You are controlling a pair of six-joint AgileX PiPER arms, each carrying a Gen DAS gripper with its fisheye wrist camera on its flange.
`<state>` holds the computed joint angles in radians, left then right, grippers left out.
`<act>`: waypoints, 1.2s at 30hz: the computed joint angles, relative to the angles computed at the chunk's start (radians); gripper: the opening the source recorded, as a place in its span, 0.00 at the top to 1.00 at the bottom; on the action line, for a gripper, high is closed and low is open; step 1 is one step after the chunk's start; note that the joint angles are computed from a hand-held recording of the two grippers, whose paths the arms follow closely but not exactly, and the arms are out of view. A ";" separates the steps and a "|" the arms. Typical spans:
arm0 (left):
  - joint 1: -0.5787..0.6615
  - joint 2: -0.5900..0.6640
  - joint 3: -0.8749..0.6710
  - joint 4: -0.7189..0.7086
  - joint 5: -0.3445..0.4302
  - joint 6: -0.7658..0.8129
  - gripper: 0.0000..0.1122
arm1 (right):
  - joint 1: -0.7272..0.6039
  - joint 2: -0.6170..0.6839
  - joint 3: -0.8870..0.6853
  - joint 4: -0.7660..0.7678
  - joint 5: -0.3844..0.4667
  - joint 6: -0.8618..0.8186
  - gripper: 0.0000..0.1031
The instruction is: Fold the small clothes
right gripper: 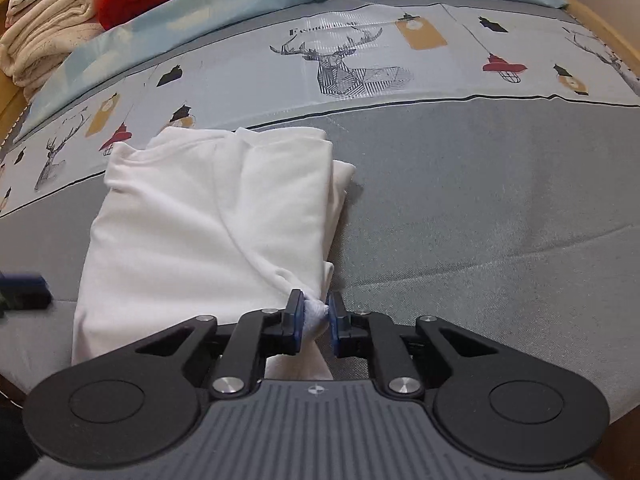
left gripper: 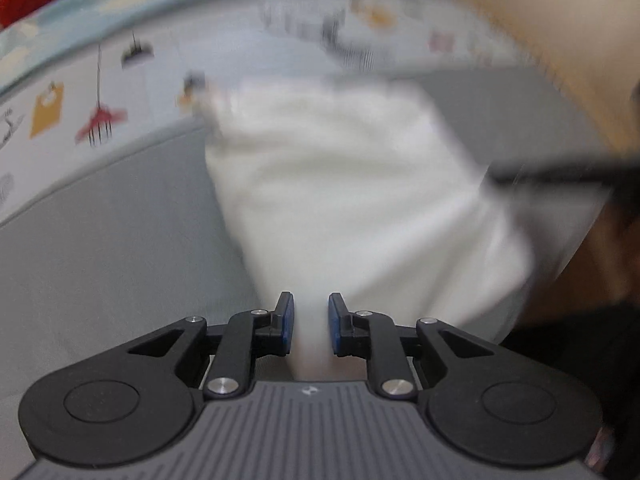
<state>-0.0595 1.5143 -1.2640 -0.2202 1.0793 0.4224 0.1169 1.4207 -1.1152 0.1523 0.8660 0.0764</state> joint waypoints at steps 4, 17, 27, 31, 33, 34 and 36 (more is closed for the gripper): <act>-0.043 0.018 0.042 0.054 -0.035 0.023 0.76 | -0.046 -0.043 0.003 0.167 0.033 -0.149 0.47; 0.040 0.029 -0.034 -0.069 0.016 0.004 0.73 | -0.044 0.006 -0.034 0.157 0.273 -0.409 0.97; 0.044 0.076 -0.093 -0.044 0.067 -0.039 0.58 | -0.087 0.017 -0.046 0.106 0.271 -0.337 0.76; 0.101 0.096 -0.131 -0.104 0.044 -0.109 0.52 | -0.155 -0.030 -0.016 0.179 0.111 -0.298 0.41; 0.109 0.122 -0.152 -0.105 0.042 -0.158 0.52 | -0.179 -0.020 -0.008 0.238 0.073 -0.288 0.41; 0.104 0.131 -0.160 -0.097 0.036 -0.188 0.52 | -0.177 -0.015 -0.004 0.247 0.060 -0.275 0.41; 0.106 0.150 -0.170 -0.096 0.024 -0.225 0.52 | -0.171 0.006 0.006 0.270 0.020 -0.273 0.41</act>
<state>0.0461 1.6644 -1.4340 -0.3159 1.1038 0.1969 -0.0542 1.4267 -1.1097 0.4223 0.8856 -0.1968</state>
